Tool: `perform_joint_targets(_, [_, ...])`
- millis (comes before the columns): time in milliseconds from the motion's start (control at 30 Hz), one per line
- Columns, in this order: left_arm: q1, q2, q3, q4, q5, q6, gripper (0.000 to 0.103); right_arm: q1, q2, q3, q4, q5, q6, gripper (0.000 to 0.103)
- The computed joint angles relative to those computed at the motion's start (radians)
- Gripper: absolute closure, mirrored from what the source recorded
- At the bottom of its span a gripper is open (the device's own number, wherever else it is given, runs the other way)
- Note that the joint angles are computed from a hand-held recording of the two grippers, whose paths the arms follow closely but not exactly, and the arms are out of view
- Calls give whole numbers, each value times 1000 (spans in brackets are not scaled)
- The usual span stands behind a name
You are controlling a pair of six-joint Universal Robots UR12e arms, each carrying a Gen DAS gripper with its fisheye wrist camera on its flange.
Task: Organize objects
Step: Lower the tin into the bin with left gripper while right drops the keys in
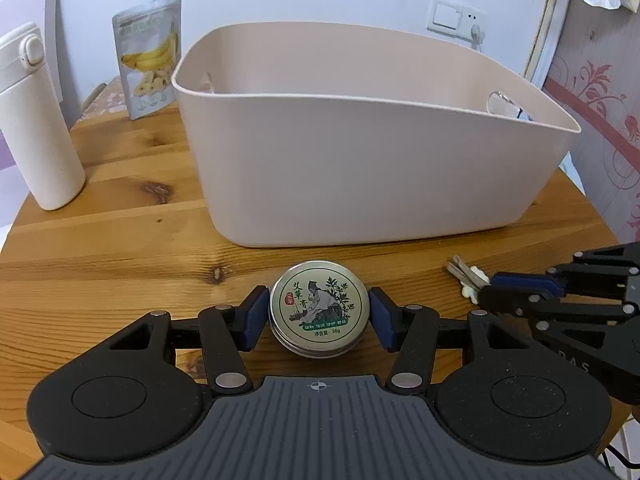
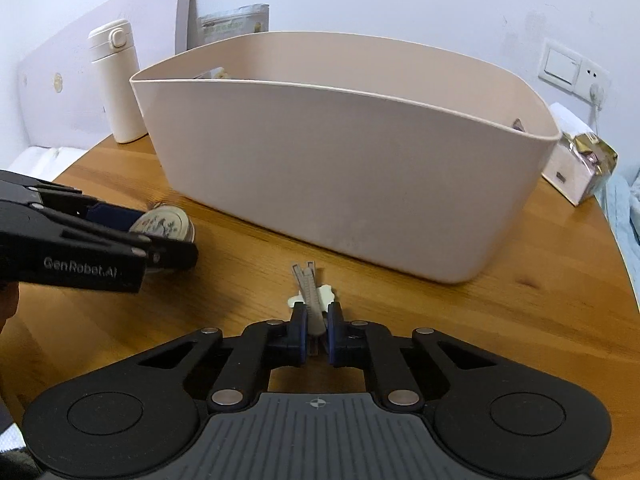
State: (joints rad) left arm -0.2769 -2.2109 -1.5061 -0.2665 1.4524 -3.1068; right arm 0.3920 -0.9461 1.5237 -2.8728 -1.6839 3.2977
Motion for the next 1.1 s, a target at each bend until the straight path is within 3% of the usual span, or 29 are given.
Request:
perform_joint_targets(267, [2, 23, -26, 24, -7, 17, 48, 3, -32, 35, -42, -6, 11, 93])
perform_joint_targets(733, [12, 71, -65, 119, -10, 20, 48, 6, -97, 112, -202, -101, 50, 93])
perform_joint_targets(1100, [6, 65, -27, 187, 12, 38, 48, 0, -109, 100, -291, -145, 6, 93])
